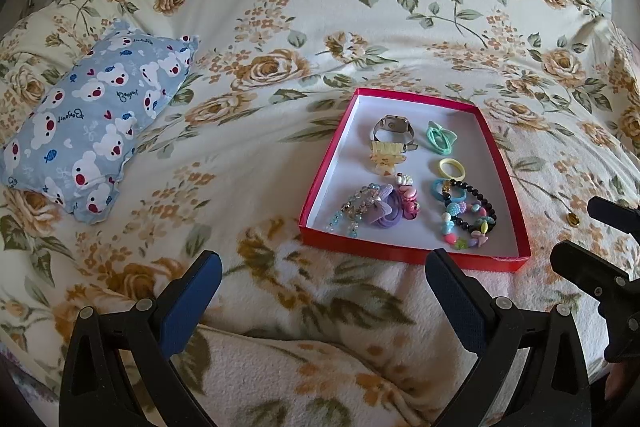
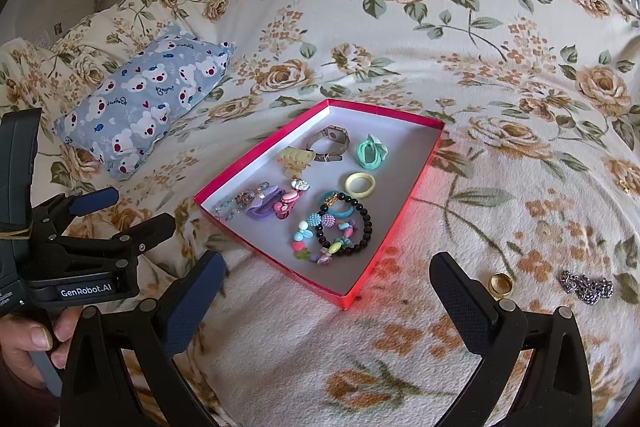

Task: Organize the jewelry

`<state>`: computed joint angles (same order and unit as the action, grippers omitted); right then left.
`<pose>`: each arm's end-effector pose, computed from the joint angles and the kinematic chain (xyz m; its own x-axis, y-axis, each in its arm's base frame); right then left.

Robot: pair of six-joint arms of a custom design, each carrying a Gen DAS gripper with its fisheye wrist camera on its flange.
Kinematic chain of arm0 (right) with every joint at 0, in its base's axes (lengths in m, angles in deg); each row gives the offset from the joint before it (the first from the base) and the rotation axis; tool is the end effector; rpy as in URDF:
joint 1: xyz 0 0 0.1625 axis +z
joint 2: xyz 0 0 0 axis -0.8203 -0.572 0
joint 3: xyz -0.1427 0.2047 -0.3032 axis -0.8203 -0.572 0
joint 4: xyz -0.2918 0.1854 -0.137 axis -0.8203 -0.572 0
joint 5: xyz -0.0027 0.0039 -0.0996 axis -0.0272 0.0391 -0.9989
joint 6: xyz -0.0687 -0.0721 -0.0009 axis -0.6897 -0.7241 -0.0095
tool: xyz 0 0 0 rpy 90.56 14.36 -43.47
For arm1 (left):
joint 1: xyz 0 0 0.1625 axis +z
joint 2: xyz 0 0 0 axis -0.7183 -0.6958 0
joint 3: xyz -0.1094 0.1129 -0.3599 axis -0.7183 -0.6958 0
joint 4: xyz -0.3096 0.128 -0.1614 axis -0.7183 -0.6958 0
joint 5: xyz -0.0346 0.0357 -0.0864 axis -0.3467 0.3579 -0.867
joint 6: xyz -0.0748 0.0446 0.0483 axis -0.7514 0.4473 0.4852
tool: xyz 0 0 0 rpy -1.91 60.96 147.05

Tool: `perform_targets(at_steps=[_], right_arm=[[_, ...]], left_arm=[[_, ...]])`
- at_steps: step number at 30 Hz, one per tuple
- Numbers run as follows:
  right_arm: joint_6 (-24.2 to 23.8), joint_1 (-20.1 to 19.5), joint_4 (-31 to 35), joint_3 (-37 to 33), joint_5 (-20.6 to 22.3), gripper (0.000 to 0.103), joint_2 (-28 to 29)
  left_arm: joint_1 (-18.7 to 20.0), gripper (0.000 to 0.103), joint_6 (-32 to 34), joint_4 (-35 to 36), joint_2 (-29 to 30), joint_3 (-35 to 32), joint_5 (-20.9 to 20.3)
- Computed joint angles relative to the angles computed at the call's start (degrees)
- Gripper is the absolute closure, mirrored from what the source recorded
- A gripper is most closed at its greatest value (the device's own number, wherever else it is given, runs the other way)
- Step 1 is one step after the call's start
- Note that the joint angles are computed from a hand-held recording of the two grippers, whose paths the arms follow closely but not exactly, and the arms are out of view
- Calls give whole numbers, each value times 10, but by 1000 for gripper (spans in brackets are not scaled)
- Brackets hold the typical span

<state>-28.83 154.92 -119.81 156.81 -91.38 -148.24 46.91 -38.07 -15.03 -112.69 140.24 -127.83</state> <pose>0.1730 -0.3486 0.3204 -0.6409 -0.6433 0.4189 -0.7523 0.6347 -0.1763 -0.4217 -0.2034 0.0429 -0.5618 -0.4179 -0.7140 0.3427 0.6680 -0.6606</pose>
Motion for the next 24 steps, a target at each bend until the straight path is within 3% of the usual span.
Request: perform_targets(at_steps=[24], right_arm=[[0, -6, -4, 13, 16, 0, -2]], left_arm=[[-1, 1, 4, 6, 10, -5, 6]])
